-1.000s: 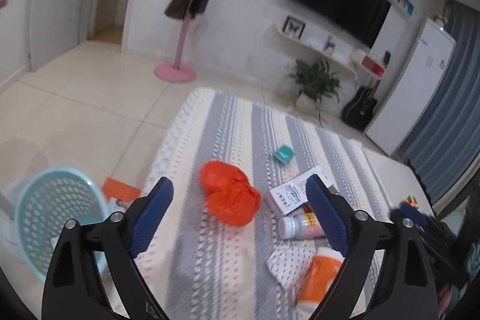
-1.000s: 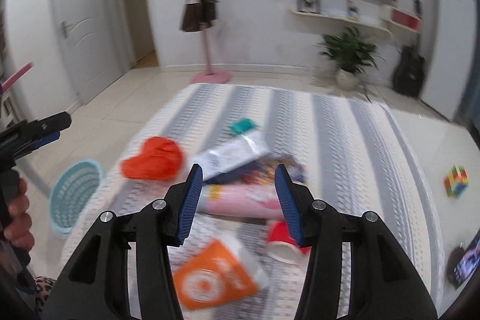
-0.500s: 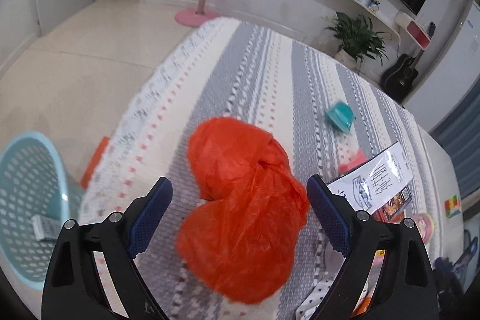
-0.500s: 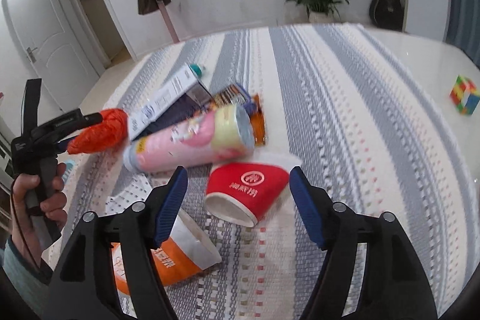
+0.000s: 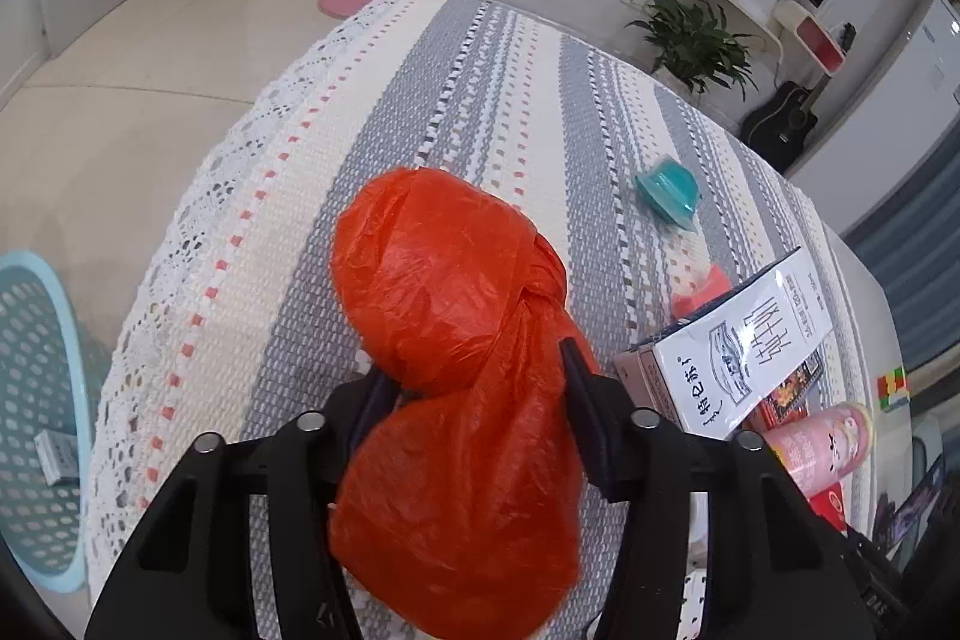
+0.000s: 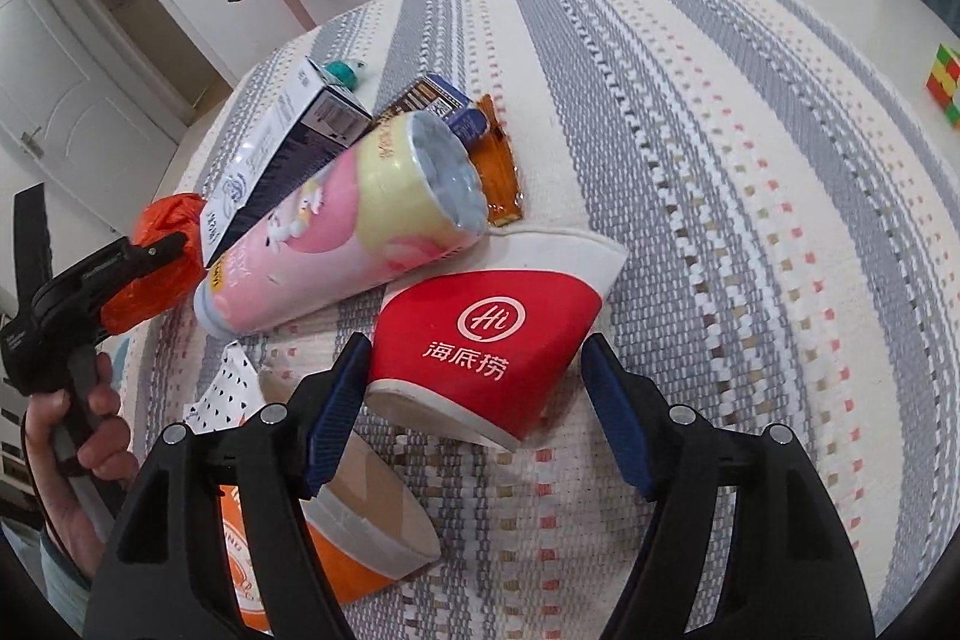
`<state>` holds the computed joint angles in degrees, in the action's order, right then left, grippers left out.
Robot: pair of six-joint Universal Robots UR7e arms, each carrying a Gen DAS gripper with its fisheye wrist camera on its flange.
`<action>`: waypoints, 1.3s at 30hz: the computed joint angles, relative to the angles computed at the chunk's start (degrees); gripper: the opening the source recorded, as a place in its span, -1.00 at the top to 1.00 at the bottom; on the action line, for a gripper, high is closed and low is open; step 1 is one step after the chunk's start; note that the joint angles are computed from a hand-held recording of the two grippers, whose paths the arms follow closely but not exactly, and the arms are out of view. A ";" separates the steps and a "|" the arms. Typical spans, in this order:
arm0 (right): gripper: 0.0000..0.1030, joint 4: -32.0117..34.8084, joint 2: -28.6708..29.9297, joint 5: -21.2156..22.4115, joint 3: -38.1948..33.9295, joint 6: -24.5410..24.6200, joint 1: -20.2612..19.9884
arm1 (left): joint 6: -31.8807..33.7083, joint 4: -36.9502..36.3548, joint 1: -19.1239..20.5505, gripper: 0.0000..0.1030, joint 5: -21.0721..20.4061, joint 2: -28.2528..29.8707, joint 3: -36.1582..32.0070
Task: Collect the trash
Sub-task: 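Grasp the red plastic bag with left tool while right tool grasps the red cup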
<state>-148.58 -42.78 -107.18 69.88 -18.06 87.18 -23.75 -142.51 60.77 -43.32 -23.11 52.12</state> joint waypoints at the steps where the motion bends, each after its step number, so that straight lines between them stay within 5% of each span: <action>1: -0.33 -0.14 0.21 -0.54 -0.16 0.21 0.07 | 0.29 -0.76 -0.04 0.15 -0.03 -0.19 0.47; 10: -0.19 -1.94 -0.01 -1.37 0.23 -0.33 -0.11 | 1.63 -7.20 -0.79 0.27 1.57 -3.05 5.58; 17: -0.15 -9.54 -2.86 0.01 4.41 -2.23 -0.47 | 5.30 -16.79 -1.90 0.28 1.92 -5.83 10.59; 19: 0.48 -9.30 -3.14 0.37 4.37 -2.78 -0.48 | 6.65 -19.13 -2.25 0.28 1.97 -6.49 11.81; 20: 0.62 -9.18 -3.17 0.14 4.22 -2.81 -0.44 | 7.21 -20.01 -2.38 0.28 1.91 -6.74 12.25; 24: 0.62 -4.54 -2.45 0.01 2.04 -1.09 -0.90 | 8.53 -21.27 -2.61 0.28 1.53 -7.51 13.42; 32: 0.61 -8.48 -4.47 1.17 4.36 -2.31 -2.27 | 9.17 -21.95 -2.51 0.28 1.63 -8.43 14.70; 34: 0.51 -10.38 -4.94 1.50 4.36 -2.04 -2.54 | 9.34 -22.35 -2.51 0.28 1.71 -8.46 14.82; 36: 0.02 -11.55 -4.73 1.42 3.22 -1.61 -2.73 | 9.23 -22.31 -2.47 0.28 1.75 -8.44 14.67; 39: -0.07 -10.93 -3.00 1.64 -1.04 -0.75 -2.74 | 9.50 -22.49 -2.54 0.28 1.87 -8.22 14.45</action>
<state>-159.50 -45.77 -105.53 68.85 -18.81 84.44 -14.25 -165.00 58.23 -41.45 -31.34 66.57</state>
